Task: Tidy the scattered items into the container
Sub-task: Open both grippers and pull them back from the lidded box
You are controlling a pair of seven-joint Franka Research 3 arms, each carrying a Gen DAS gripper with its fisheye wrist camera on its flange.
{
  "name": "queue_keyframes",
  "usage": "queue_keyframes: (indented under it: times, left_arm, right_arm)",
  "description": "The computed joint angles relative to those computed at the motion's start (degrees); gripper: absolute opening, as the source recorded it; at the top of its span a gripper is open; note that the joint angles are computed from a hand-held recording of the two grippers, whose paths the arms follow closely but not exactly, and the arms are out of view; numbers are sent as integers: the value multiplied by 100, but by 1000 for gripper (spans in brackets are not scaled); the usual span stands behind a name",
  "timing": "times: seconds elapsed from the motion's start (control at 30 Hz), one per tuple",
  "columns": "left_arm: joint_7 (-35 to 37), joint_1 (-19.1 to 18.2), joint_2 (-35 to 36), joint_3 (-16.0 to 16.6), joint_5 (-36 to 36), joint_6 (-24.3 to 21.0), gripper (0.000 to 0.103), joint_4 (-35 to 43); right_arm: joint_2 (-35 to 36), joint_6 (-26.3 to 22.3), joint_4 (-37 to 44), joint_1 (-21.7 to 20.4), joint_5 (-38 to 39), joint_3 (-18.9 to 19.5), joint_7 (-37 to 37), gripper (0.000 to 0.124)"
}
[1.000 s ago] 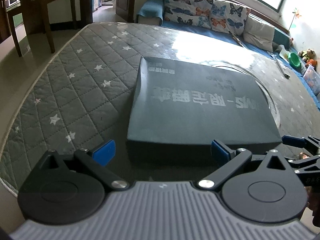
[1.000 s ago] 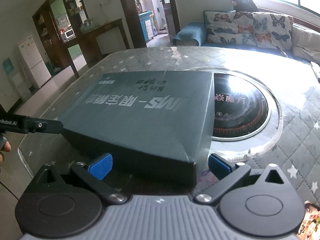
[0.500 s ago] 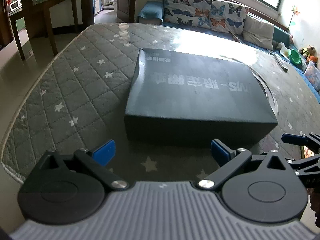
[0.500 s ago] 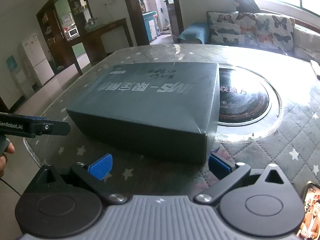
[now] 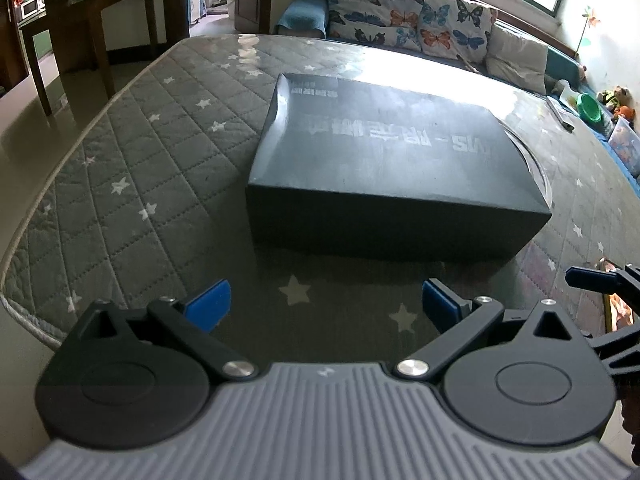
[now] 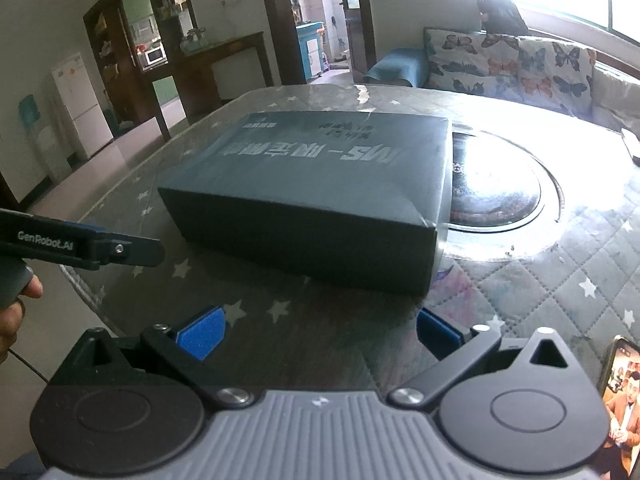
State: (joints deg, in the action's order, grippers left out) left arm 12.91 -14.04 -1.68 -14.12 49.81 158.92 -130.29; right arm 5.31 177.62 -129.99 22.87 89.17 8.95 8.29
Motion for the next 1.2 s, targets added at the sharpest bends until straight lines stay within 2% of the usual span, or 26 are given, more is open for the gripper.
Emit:
queue_keyframes:
  times: [0.37,0.5,0.8,1.2]
  left_arm:
    - [-163,-41,-23,-35,249,-74,101,-88]
    - [-129,-44,5,-26,171,-12,101,-111]
    - [-20,-58,82,23,107,-144,101,-53]
    - [-825,338,-157,167,396,-211,101,-277]
  right_arm:
    - [-107,212,-156,156,564,8,-391,103]
    - [-167,209,-234,202,491,-10,-296,103]
    - [-123,198,-320,140,-275,-23,490,103]
    - [193,311,-193,-233,-1105,16,1400,103]
